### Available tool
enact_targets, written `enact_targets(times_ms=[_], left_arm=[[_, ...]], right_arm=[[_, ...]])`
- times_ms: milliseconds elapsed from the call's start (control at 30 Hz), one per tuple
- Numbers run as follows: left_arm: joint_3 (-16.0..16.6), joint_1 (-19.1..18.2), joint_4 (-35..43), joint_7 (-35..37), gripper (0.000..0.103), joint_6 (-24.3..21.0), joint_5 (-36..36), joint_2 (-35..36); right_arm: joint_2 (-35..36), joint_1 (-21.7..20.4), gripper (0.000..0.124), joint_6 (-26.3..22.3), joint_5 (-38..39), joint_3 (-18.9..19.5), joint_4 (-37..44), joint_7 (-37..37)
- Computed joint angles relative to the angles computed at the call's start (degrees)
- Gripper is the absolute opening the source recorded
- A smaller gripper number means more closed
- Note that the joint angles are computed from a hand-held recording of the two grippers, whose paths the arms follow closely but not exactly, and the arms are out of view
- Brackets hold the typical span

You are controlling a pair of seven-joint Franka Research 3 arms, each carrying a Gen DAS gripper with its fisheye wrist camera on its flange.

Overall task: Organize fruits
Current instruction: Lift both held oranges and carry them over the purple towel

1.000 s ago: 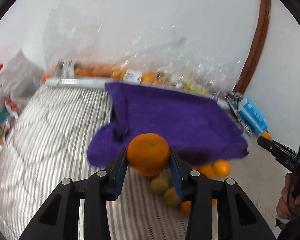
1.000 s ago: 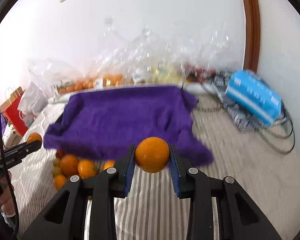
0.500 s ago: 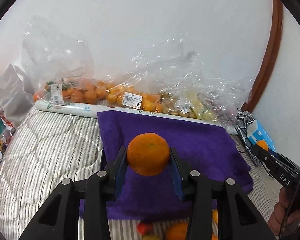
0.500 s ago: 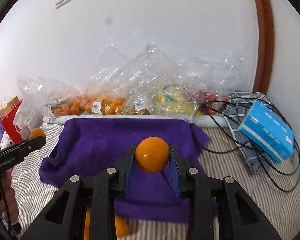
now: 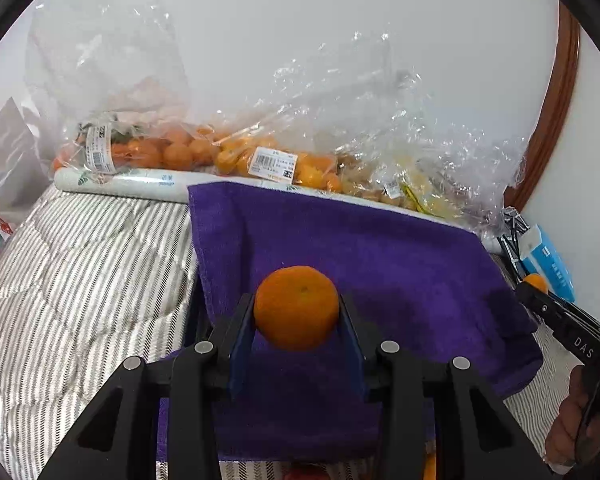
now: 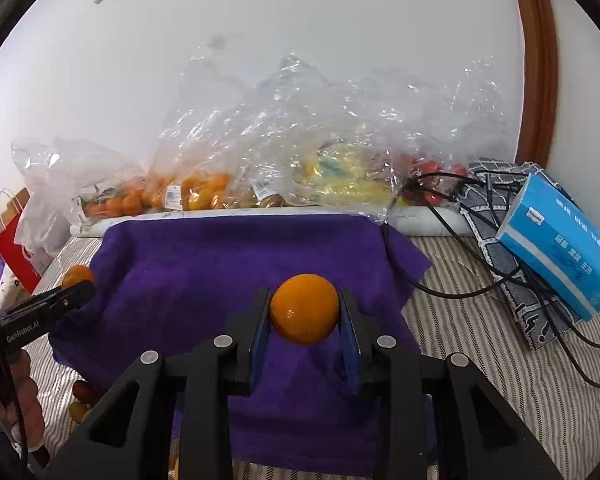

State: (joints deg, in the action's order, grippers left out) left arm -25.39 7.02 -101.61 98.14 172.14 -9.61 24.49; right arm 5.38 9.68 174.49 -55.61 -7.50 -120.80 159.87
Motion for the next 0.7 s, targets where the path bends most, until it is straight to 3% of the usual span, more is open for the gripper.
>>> enact_targets(times_ms=[133,700], left_arm=[[1.8,-1.7,0.3,-1.2,0.038,-0.2,1.8,0.3],[2.4,-2.5,2.3,-0.6,0.038,-4.6,1.8,1.6]], right_arm=[[0.3,0.0,0.032,-0.1,1.0,0.1,-0.1,-1.1],[1.8,1.1,0.032,-1.3,10.9,-0.1,-0.9,-9.8]])
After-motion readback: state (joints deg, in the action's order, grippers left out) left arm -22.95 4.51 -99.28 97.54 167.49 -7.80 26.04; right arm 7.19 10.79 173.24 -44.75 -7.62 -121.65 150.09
